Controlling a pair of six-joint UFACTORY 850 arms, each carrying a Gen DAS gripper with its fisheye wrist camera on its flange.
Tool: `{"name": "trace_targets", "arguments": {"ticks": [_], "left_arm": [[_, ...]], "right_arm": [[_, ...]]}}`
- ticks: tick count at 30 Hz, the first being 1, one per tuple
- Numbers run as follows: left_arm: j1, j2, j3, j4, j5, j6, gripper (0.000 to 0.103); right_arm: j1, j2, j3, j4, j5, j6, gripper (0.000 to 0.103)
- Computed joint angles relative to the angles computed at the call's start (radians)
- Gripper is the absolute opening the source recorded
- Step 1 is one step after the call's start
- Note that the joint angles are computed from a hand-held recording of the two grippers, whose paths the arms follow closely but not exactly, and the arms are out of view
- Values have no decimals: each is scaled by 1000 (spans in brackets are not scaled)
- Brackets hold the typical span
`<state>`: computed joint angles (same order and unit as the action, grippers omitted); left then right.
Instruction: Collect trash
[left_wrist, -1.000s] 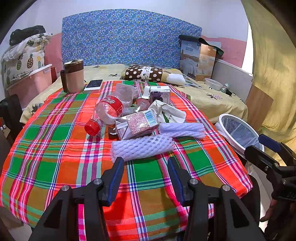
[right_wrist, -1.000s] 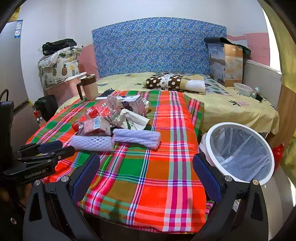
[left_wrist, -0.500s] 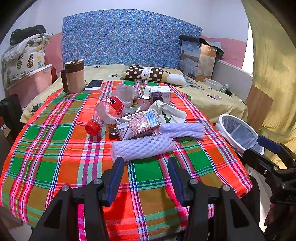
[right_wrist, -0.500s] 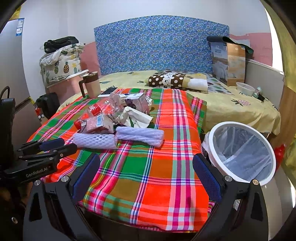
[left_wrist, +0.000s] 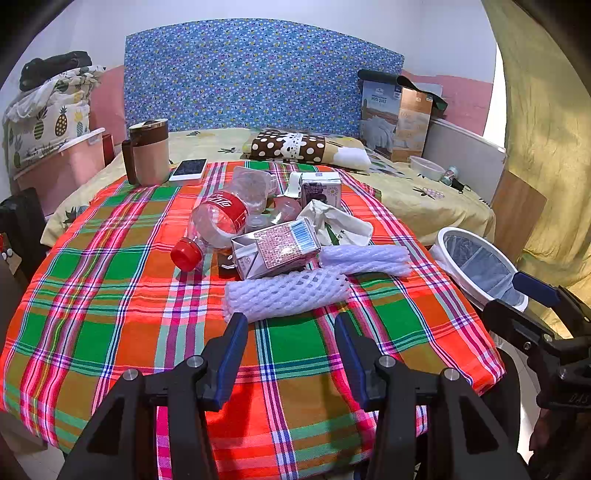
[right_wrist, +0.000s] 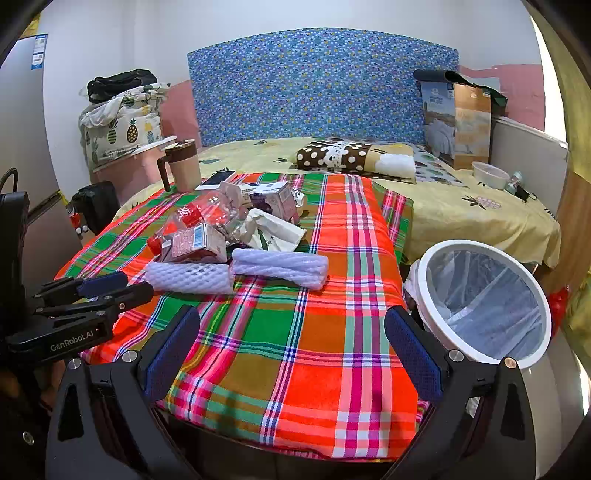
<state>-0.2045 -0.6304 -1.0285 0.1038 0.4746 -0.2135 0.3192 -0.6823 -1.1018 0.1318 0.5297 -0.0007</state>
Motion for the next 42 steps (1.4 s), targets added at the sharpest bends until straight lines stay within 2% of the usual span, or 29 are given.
{"name": "trace_targets", "arguments": {"ticks": [17, 26, 42], "left_arm": [[2, 4, 0, 30, -2, -2, 49], [17, -13, -23, 95, -38, -76, 49], [38, -60, -90, 151, -59, -120, 49]], "right_arm": [[-3, 0, 0, -25, -9, 24, 101], [-3, -1, -1, -44, -11, 42, 101], [-15, -30, -51, -103, -59, 73, 101]]}}
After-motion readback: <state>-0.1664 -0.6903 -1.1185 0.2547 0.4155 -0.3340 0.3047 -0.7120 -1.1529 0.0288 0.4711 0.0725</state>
